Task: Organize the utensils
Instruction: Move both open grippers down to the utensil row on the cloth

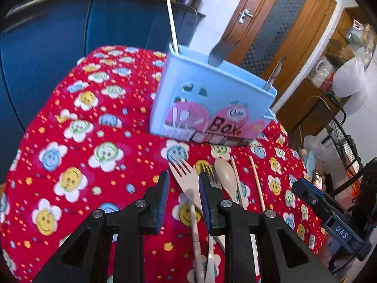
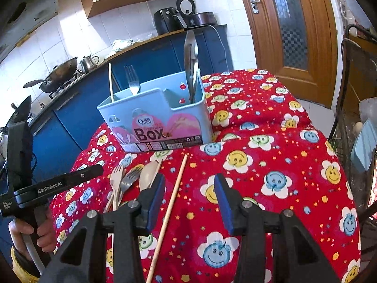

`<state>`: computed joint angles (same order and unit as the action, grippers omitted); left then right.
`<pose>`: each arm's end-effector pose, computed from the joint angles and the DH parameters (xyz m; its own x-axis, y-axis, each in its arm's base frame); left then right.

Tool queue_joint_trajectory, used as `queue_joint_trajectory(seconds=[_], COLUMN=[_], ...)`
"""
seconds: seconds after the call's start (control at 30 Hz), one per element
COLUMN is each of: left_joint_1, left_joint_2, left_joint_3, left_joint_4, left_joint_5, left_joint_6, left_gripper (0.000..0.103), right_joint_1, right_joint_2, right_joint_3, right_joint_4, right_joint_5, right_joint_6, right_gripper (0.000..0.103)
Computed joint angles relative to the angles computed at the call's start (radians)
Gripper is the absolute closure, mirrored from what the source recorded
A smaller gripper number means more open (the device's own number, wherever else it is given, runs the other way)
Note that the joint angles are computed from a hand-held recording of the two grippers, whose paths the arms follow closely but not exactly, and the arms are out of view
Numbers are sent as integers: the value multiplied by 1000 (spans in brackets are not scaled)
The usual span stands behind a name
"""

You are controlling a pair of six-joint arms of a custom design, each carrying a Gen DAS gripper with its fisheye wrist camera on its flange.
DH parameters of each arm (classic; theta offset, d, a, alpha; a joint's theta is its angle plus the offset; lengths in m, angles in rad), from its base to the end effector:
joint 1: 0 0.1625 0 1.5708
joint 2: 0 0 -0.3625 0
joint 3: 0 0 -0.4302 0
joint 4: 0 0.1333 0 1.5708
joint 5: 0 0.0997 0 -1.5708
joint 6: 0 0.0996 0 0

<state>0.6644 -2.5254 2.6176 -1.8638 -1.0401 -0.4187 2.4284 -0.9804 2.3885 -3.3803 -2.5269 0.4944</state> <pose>-0.0815 -0.2972 0.2681 -0.8721 0.3178 -0.3720 0.4563 0.8028 -0.3839 0.3257 -0.2131 0.0252 -0.8750 0.0857 0.4766 -0.3192 0.6380 -0.7008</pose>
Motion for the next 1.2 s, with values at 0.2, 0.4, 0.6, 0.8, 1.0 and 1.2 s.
queue_joint_trajectory(seconds=[0.2,0.4,0.6,0.8,1.0,1.2], left_joint_1=[11,45,76,101,106,88], left_joint_2=[29,68,89,90,63,3], left_joint_3=[5,0,2,9,12,-3], left_joint_4=[-9,-39,-64,-117,-132,-69], left_joint_5=[-11,-38,-70,-108,-127,-103], left_joint_6=[-3,-1,8,47,67,56], left_gripper=[77,77,77,94,99,99], right_joint_1=[-14,-26,-33,-36,-38,-33], right_joint_2=[-9,-13,-12,-6,-4,-7], right_joint_3=[19,33,37,35,32,25], right_joint_4=[-5,-14,-17,-4,7,36], right_joint_5=[14,25,30,26,27,38], right_joint_6=[12,18,21,28,33,33], right_gripper=[56,56,56,56,56,56])
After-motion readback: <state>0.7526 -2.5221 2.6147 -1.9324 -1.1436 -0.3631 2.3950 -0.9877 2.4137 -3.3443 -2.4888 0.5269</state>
